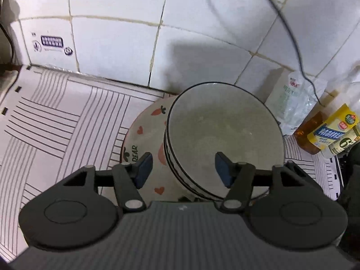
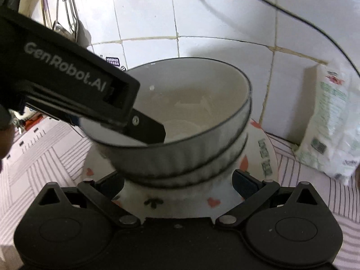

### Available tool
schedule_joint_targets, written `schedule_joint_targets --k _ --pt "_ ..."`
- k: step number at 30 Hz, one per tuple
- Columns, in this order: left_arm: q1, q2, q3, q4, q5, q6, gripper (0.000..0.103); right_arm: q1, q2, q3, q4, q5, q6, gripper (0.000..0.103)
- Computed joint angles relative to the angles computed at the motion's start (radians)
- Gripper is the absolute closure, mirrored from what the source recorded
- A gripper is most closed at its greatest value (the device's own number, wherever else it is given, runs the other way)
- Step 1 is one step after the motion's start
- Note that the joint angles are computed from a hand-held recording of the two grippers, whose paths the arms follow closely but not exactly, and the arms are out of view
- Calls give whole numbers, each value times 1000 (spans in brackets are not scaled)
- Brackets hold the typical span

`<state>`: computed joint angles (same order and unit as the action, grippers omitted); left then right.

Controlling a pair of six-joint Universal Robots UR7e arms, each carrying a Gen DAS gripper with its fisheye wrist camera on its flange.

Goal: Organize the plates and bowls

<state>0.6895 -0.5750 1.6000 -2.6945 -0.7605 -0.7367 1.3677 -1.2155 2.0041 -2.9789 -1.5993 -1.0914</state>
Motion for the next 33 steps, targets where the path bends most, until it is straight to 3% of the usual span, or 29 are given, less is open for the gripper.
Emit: schedule_joint_targets --k 1,9,12,18,24,33 --pt "-6 -3 4 2 5 4 33 0 -13 12 -4 4 6 0" --pt "-67 -35 21 105 81 -51 24 3 -84 71 -47 6 60 0" --pt "-95 -54 55 87 106 -51 17 3 -114 89 -50 1 65 0" --pt "-164 -106 75 282 142 -163 11 6 -204 157 -79 -9 127 0" --pt "-229 -149 87 443 139 -254 8 68 -293 196 -86 -134 172 0" --pt "-339 -232 131 663 120 -441 4 114 -497 243 79 -207 306 0"
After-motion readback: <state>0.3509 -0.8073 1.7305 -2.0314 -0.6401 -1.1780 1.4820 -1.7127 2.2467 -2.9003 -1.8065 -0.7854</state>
